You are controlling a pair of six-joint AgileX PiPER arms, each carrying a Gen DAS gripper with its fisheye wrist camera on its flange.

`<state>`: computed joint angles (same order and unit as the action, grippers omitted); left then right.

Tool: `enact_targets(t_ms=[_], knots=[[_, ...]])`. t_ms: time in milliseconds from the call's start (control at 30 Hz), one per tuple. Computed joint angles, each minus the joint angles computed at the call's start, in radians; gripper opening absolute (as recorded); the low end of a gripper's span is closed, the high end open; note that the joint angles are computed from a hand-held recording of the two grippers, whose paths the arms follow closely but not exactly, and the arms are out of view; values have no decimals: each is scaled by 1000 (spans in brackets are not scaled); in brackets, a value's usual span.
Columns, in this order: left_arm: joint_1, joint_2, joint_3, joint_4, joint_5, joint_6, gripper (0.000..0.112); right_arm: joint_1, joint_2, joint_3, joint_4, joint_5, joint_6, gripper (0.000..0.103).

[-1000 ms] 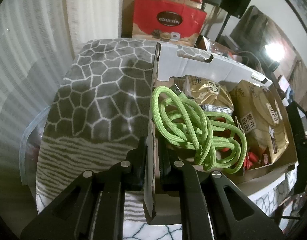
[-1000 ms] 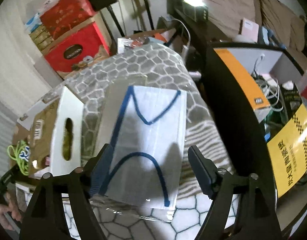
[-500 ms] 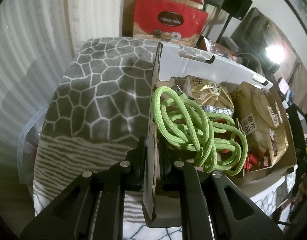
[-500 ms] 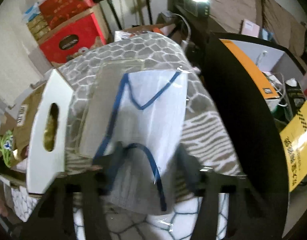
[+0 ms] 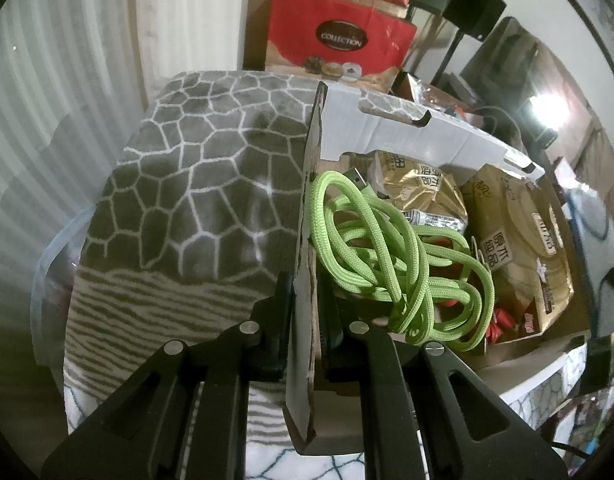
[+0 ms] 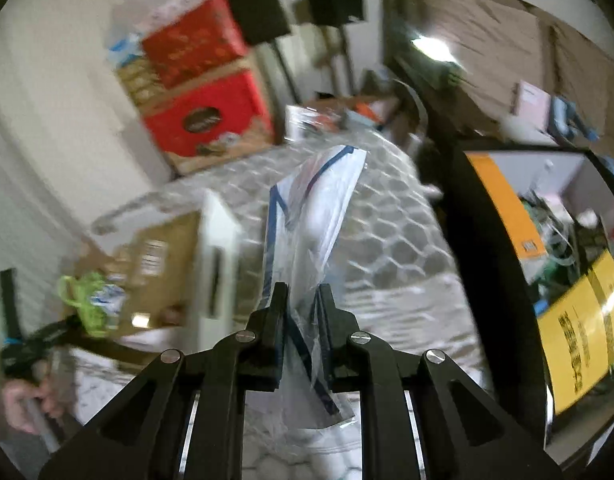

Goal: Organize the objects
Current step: 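Lower the mask bag into the tray and open the right gripper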

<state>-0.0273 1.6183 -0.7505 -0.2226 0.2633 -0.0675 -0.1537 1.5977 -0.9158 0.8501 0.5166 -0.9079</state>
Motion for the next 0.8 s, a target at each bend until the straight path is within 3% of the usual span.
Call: enact_targets(t_ms=[133, 267, 533, 800], knots=[[19, -2, 4, -120, 13, 112, 10, 48, -10, -66, 13, 116, -6, 14], [19, -3, 3, -109, 19, 96, 10, 150, 12, -118, 23, 174, 1, 14], [23, 1, -10, -107, 38, 95, 10, 411, 184, -281, -38, 173, 96, 14], [22, 1, -19, -104, 46, 94, 10, 517, 343, -441, -126, 223, 110, 16]])
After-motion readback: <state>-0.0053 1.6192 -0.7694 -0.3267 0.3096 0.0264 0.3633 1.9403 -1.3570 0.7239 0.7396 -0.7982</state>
